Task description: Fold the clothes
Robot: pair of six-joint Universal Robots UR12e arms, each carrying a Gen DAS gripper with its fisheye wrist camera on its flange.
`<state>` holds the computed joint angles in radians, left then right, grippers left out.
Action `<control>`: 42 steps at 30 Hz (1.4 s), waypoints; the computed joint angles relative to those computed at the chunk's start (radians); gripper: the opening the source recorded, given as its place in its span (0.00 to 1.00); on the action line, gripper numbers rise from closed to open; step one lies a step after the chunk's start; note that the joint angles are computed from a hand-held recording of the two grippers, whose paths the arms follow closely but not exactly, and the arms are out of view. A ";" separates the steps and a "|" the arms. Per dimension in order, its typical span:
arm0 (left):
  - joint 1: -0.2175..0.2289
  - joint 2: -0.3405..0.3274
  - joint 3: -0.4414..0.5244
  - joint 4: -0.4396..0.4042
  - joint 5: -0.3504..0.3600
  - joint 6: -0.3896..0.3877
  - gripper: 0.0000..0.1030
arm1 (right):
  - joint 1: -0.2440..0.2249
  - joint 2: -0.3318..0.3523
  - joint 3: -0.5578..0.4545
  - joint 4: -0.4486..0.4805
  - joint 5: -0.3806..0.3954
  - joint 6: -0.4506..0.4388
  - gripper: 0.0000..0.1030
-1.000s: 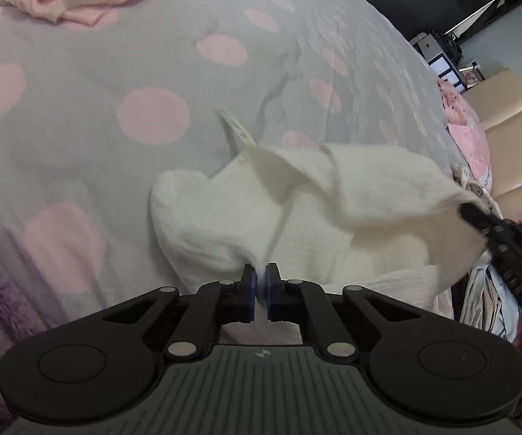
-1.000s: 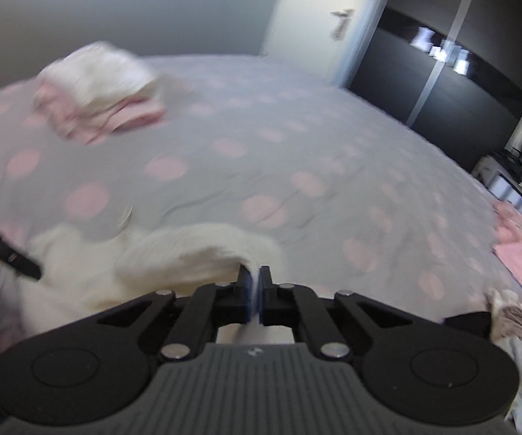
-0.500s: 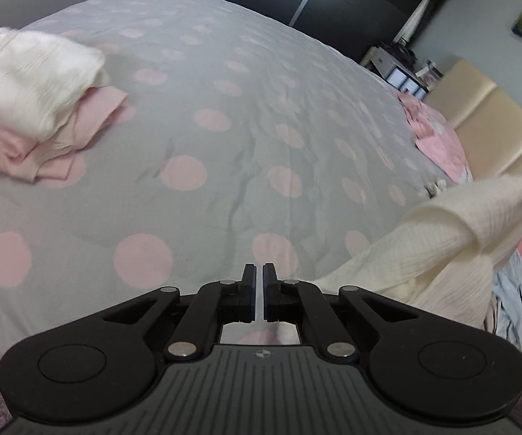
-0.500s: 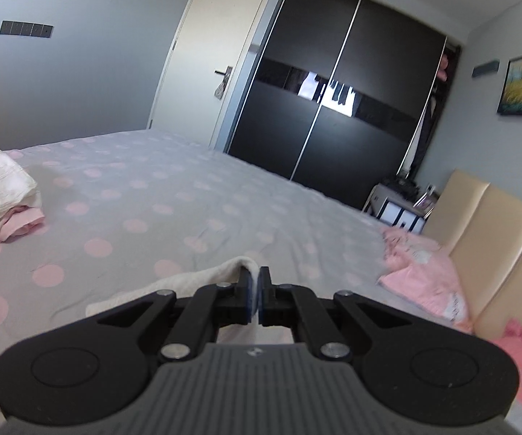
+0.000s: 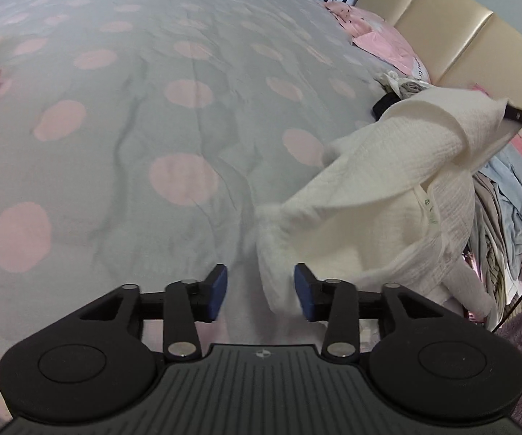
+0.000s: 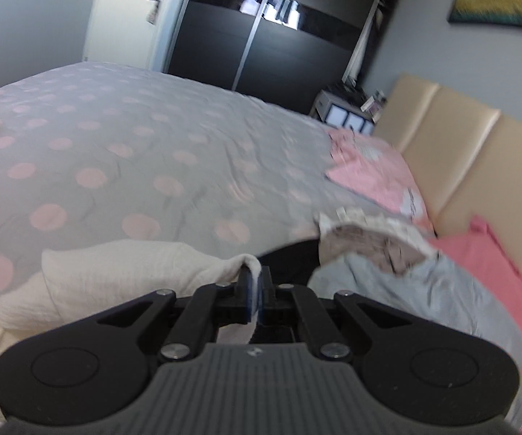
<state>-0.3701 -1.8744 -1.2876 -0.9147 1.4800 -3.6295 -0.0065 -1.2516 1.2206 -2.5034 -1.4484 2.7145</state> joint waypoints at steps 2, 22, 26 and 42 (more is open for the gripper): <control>0.004 -0.008 0.003 0.007 -0.026 -0.011 0.42 | -0.008 0.002 0.003 0.021 0.007 0.024 0.04; -0.021 -0.015 0.028 0.082 -0.136 0.118 0.05 | -0.039 -0.147 0.207 0.050 0.371 -0.291 0.40; -0.034 -0.013 0.032 0.062 -0.115 0.124 0.05 | -0.010 -0.144 0.219 0.033 0.301 -0.414 0.40; -0.032 -0.005 0.026 0.007 -0.002 0.070 0.05 | -0.008 -0.034 0.230 -0.265 0.216 -1.172 0.38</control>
<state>-0.4026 -1.8799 -1.2618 -0.9082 1.4782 -3.5597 -0.0149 -1.2851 1.4501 -2.7681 -1.2319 1.5422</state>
